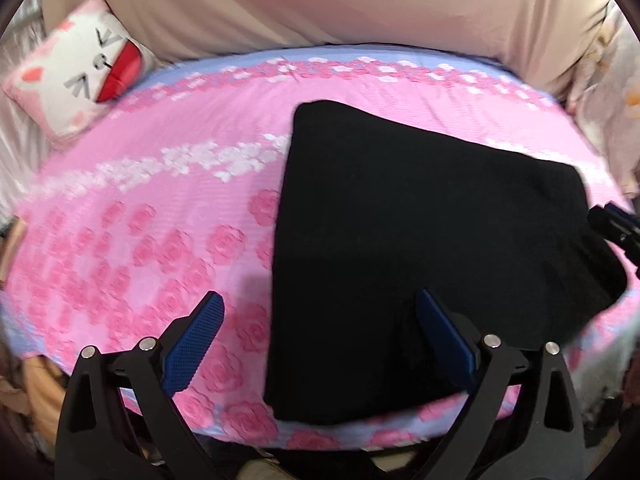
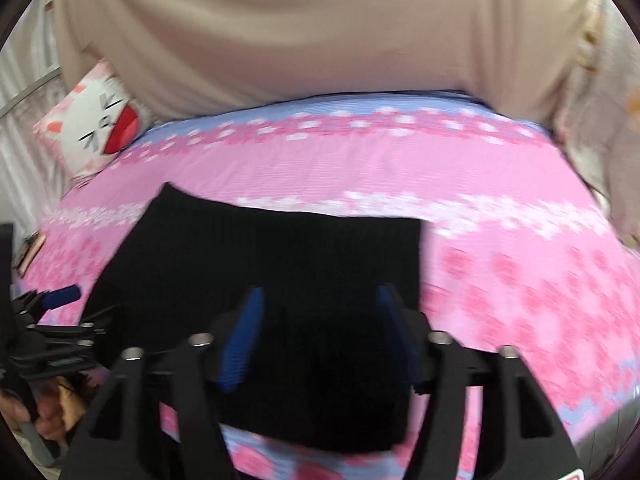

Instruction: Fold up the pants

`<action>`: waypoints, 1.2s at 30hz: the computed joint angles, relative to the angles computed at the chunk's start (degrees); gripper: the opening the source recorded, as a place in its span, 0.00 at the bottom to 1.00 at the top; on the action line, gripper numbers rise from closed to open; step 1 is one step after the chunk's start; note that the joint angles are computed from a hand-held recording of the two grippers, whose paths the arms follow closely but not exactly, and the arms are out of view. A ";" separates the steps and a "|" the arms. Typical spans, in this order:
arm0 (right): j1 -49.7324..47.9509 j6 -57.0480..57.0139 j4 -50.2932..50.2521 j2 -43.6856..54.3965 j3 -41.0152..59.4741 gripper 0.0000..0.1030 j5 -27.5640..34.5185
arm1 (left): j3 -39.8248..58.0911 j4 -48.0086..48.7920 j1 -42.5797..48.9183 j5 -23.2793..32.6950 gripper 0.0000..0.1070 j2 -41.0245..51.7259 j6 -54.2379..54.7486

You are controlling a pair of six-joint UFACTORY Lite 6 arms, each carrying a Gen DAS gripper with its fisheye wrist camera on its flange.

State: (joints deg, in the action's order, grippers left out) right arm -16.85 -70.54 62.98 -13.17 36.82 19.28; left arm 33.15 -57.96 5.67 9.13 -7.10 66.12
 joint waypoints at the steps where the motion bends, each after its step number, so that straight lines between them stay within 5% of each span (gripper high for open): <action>1: -2.71 0.75 -1.51 -0.46 -0.40 0.68 0.88 | -0.02 -3.74 2.19 3.55 0.91 0.14 5.02; 4: -10.59 0.95 -4.27 1.22 -0.71 0.72 5.48 | 2.48 -6.22 8.73 13.86 0.91 5.34 9.89; 9: -18.18 -5.33 0.57 9.90 0.14 0.72 17.04 | 7.21 -11.95 13.44 21.27 0.92 14.21 13.68; 14: -20.35 -10.14 6.06 17.05 0.85 0.75 23.63 | 9.53 -13.02 9.94 19.95 0.92 16.36 13.01; 23: -13.50 -9.76 10.05 18.64 2.41 0.76 20.79 | 12.57 -9.51 0.26 12.97 0.92 17.95 4.64; 36: -6.97 -12.60 17.03 20.69 4.17 0.84 16.64 | 17.32 -9.39 -2.41 10.47 0.92 22.56 0.88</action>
State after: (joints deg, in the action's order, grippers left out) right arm -23.82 -83.14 80.01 7.52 40.99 35.92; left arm 50.46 -67.34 3.26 19.60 15.46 67.00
